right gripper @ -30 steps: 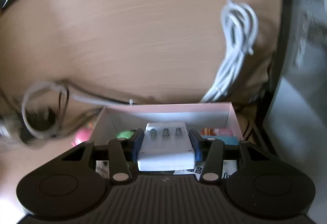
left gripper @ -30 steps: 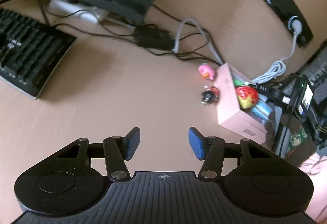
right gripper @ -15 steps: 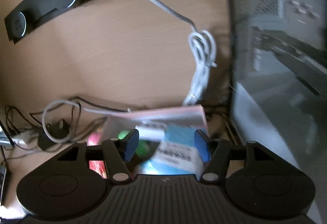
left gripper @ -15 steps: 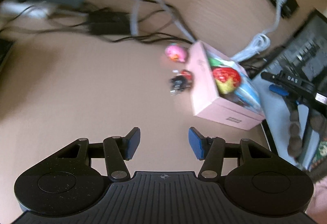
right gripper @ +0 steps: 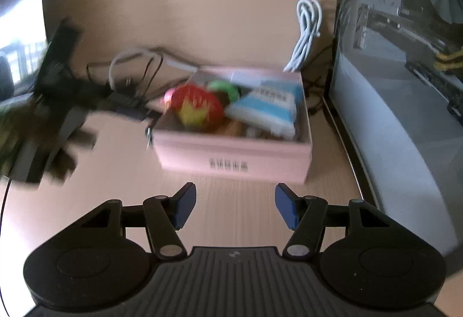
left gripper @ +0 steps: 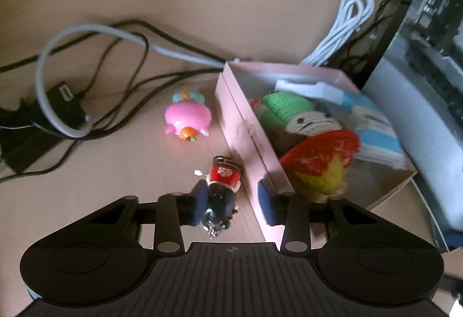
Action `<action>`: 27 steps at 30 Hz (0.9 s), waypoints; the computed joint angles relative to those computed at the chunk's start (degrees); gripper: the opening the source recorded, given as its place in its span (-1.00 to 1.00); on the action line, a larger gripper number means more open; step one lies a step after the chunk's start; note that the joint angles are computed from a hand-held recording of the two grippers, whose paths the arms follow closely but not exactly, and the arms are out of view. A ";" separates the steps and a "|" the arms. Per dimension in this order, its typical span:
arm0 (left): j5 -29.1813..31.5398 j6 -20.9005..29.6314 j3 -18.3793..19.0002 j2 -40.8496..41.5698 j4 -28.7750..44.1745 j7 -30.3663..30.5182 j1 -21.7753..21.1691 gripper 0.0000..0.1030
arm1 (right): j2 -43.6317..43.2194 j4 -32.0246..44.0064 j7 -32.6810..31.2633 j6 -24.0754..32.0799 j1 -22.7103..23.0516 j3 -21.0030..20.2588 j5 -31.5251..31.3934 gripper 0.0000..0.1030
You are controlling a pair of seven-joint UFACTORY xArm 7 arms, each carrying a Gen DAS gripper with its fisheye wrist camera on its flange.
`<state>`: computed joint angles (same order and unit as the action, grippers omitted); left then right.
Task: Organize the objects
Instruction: 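Grasp the black keychain figure with the left tool while the right tool grasps the pink duck toy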
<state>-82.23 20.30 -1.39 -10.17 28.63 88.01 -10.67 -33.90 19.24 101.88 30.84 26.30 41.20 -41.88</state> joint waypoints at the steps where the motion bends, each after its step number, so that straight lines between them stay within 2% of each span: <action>1: 0.02 -1.01 -0.50 1.08 0.57 -0.08 -0.32 -0.26 | -0.07 -0.37 -0.30 0.27 0.99 -0.33 0.87 0.20; 3: 1.03 -3.42 -1.63 3.10 1.47 -1.28 -0.99 -0.27 | -0.10 -0.85 -0.73 0.51 2.25 -0.95 2.19 0.20; 5: -0.30 -3.69 -1.64 3.98 2.14 -1.43 -1.11 -0.33 | 0.08 -0.63 -1.08 1.14 2.43 -0.95 2.52 0.20; 9: 1.19 -5.88 -1.69 2.39 0.65 -4.82 -0.62 -0.35 | 0.98 0.79 -1.83 0.54 1.09 -0.93 0.89 0.20; 13: 7.53 -1.42 2.13 -5.04 -5.68 -9.94 1.75 -0.35 | 3.40 4.35 -2.64 -0.60 -3.03 0.15 -4.40 0.21; 16: 15.40 1.13 5.78 -13.00 -12.19 -14.33 4.81 -0.35 | 8.00 9.10 -1.65 -2.02 -8.25 1.23 -11.44 0.24; 18: 21.84 4.41 8.80 -17.78 -15.64 -17.97 8.28 -0.35 | 12.84 13.68 -0.66 -2.10 -11.29 1.25 -17.40 0.25; 20: 27.44 7.15 12.04 -21.90 -18.62 -20.58 12.33 -0.36 | 19.30 19.19 -0.12 -2.00 -13.67 1.02 -23.45 0.42; 22: 31.53 8.97 15.57 -26.03 -21.28 -21.54 16.01 -0.36 | 28.10 26.11 -0.49 -0.82 -15.07 0.56 -29.78 0.45; 24: 35.21 10.50 18.79 -27.98 -22.28 -23.00 19.31 -0.36 | 38.21 34.39 -3.54 3.89 -14.07 -0.25 -32.75 0.45; 27: 40.69 13.30 22.95 -30.20 -22.80 -23.87 23.28 -0.35 | 53.88 49.65 -15.49 15.48 -8.46 -2.94 -32.53 0.43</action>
<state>-41.53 33.59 21.56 -40.37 5.83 64.14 12.61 19.99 68.89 86.39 46.32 17.84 38.26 -74.42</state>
